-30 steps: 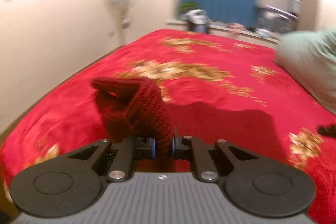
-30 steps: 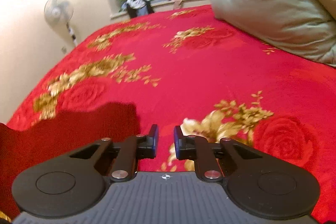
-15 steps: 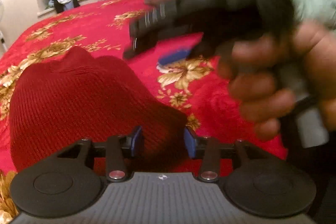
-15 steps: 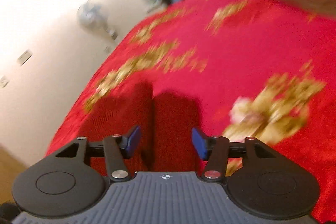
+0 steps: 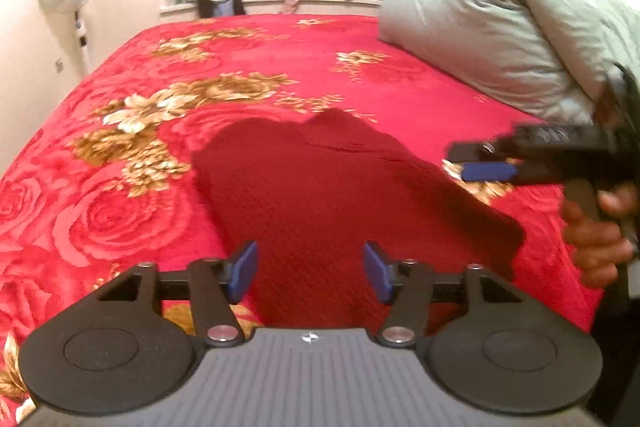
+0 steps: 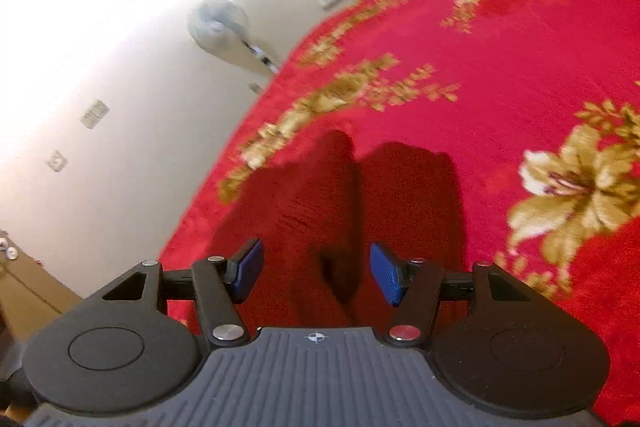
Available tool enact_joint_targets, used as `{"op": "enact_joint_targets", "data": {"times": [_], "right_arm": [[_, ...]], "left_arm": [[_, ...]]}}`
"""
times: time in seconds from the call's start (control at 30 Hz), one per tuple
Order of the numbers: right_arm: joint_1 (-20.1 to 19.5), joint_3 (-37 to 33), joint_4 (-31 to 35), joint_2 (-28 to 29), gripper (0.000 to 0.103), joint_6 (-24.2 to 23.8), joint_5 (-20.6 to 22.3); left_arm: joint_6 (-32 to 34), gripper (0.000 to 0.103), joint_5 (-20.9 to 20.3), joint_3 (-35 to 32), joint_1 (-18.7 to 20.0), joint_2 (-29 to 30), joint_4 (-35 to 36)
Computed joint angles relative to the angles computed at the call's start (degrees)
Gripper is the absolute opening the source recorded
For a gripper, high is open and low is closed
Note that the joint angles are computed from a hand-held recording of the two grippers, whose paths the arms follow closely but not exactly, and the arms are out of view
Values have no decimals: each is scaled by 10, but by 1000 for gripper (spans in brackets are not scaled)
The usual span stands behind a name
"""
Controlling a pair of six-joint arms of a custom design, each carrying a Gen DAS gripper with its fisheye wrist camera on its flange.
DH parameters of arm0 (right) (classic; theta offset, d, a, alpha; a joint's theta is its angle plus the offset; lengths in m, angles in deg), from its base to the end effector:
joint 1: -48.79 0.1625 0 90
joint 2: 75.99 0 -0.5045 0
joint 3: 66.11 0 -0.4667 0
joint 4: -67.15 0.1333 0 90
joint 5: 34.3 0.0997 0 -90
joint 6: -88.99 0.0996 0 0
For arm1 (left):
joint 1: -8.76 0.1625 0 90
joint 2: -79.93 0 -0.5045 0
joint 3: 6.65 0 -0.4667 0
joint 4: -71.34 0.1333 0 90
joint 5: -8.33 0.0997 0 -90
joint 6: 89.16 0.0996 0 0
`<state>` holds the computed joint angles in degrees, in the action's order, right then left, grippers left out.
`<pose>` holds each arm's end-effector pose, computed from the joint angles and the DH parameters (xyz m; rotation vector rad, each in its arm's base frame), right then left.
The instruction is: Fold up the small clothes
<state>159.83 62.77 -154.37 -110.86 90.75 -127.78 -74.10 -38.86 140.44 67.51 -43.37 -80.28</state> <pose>0.3058 -0.4405 -0.0328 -0.4574 2.8723 -0.9855 0.0299 -0.3382 0.3993 0.6308 2.2739 -0.9225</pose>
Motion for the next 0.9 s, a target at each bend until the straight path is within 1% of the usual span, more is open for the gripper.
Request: {"op": "enact_joint_targets", "data": {"times": [0.03,0.07,0.1,0.13,0.17,0.2,0.27,0.3,0.33,0.37,0.4,0.43,0.47,0.5,0.53,0.57,0.6,0.63,0.67,0.7,0.73,0.8,0.83,0.87,0.9], "right_arm": [[2,-2,11,-1,61,-6,-5],[9,-8,30,3,61,-13,-30],[15,-13,43,8,59,-17,-52],[17,-16,59,11,52,-19,-60],[17,-18,68,13,30,-21,-57],[19,-17,66,15,18,-29,-53],[28,-9,34,14,15,-50,-53],[33,-1,13,8,14,-53,-51],[36,10,-6,-4,14,-45,-43],[37,22,-22,-16,13,-34,-31],[41,37,-46,-29,13,-20,-18],[45,45,-63,-36,13,-21,-18],[56,52,-80,-40,13,-30,-36],[68,55,-83,-41,13,-37,-72],[72,55,-62,-43,13,-32,-106],[73,49,-17,-41,13,-15,-149],[61,42,43,-33,13,11,-189],[50,37,97,-32,13,42,-206],[40,37,126,-31,14,64,-204],[42,34,132,-30,14,65,-207],[50,30,122,-26,15,49,-214],[68,24,89,-24,24,7,-222],[73,25,72,-24,31,-3,-225],[79,23,56,-23,48,-8,-233],[85,17,38,-20,56,-16,-243]], "left_arm": [[10,65,-12,-9,18,14,-13],[19,65,-20,-15,31,21,-23],[29,65,-29,-18,45,33,-46],[39,66,-43,-19,62,43,-71],[38,67,-53,-14,73,34,-76],[30,67,-63,-12,85,45,-91],[-27,67,-74,-24,101,62,-76],[-43,67,-95,-28,109,64,-76],[-49,70,-119,-32,116,65,-78],[-49,75,-132,-35,117,64,-75],[-44,76,-136,-36,115,62,-75],[-43,76,-142,-37,116,60,-71],[-50,76,-153,-41,119,58,-53],[-63,76,-161,-47,123,57,-25],[-72,76,-165,-54,128,62,5],[-81,76,-157,-61,132,69,37],[-84,77,-147,-65,132,76,59],[-85,82,-141,-70,133,83,84],[-86,83,-132,-72,131,86,101],[-86,83,-120,-69,126,85,104],[-84,83,-110,-66,121,82,101],[-79,83,-114,-66,120,78,92],[-78,83,-124,-67,124,77,85],[-80,83,-131,-68,126,76,77],[-81,83,-133,-68,127,75,69]]}}
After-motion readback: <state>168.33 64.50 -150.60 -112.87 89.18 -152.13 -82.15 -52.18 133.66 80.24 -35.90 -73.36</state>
